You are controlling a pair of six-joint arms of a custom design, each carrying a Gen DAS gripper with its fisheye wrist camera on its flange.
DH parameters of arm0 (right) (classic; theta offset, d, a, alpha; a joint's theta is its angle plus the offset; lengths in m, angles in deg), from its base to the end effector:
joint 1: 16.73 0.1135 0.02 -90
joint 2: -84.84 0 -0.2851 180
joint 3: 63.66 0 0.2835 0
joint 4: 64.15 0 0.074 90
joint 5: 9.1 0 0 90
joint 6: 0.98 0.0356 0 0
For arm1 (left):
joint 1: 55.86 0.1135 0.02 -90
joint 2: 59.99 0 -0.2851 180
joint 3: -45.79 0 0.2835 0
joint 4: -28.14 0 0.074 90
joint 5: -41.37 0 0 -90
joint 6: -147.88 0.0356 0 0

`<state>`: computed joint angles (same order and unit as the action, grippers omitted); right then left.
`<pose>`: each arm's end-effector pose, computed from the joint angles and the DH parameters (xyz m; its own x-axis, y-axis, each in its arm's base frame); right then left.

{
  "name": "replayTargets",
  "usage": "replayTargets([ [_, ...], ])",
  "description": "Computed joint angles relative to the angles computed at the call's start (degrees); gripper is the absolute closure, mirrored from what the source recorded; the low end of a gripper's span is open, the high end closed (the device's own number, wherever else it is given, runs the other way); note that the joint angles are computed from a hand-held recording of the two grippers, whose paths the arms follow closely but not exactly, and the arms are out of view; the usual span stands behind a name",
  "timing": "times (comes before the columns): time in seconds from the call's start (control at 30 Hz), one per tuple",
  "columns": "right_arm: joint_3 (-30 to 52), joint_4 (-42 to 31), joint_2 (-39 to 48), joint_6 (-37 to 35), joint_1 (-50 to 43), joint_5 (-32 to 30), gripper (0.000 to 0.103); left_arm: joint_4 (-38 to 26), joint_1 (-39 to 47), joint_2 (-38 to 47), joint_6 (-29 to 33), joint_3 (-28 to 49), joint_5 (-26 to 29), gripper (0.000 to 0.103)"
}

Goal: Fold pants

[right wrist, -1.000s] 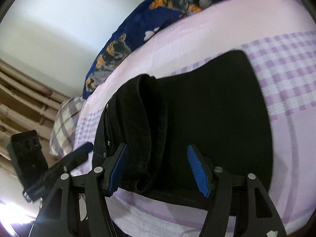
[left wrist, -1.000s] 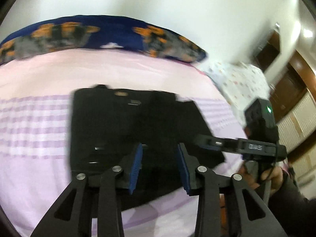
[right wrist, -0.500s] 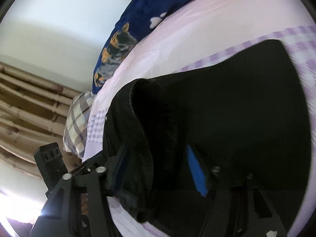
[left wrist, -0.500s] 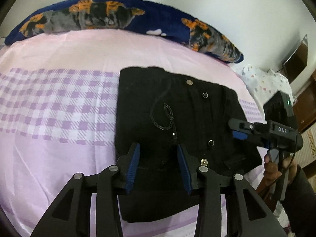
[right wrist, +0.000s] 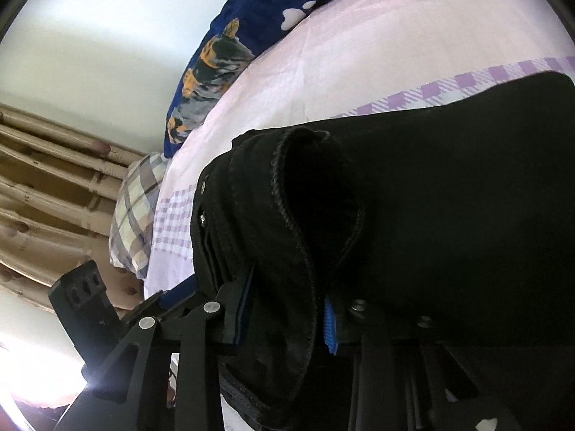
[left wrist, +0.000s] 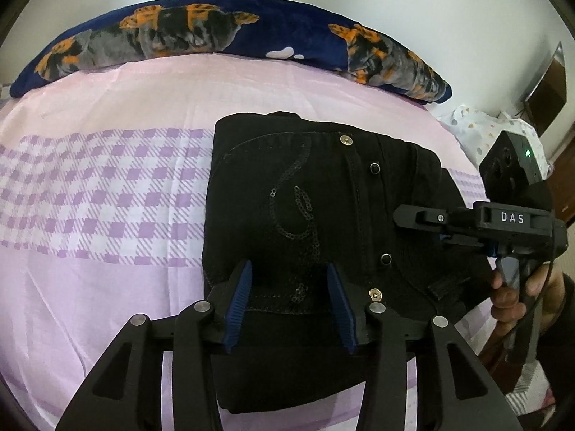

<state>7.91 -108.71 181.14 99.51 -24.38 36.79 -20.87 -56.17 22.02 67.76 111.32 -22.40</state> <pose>0.3442 -0.0212 0.1852 -0.9386 0.2580 -0.2292 0.0229 0.7093 0.7046 0.2961 -0.0173 0.2190 -0.8641 0.1586 -0.4777 0.3415 0.8819 -0.3250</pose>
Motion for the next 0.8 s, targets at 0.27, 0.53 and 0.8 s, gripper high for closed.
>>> replayTargets([
  [0.27, 0.2, -0.7, -1.3, 2.9, 1.4, 3.1, 0.073, -0.9, -0.3, 0.5, -1.0, 1.2, -0.7, 0.056],
  [0.53, 1.1, -2.9, -7.8, 3.8, 3.1, 6.0, 0.09, -4.1, 4.0, 0.5, -1.7, 3.3, 2.9, 0.056],
  [0.8, 8.1, -8.4, -11.4, 5.5, 2.5, 1.6, 0.091, -5.4, 7.5, 0.7, -2.4, 5.9, 3.8, 0.056],
])
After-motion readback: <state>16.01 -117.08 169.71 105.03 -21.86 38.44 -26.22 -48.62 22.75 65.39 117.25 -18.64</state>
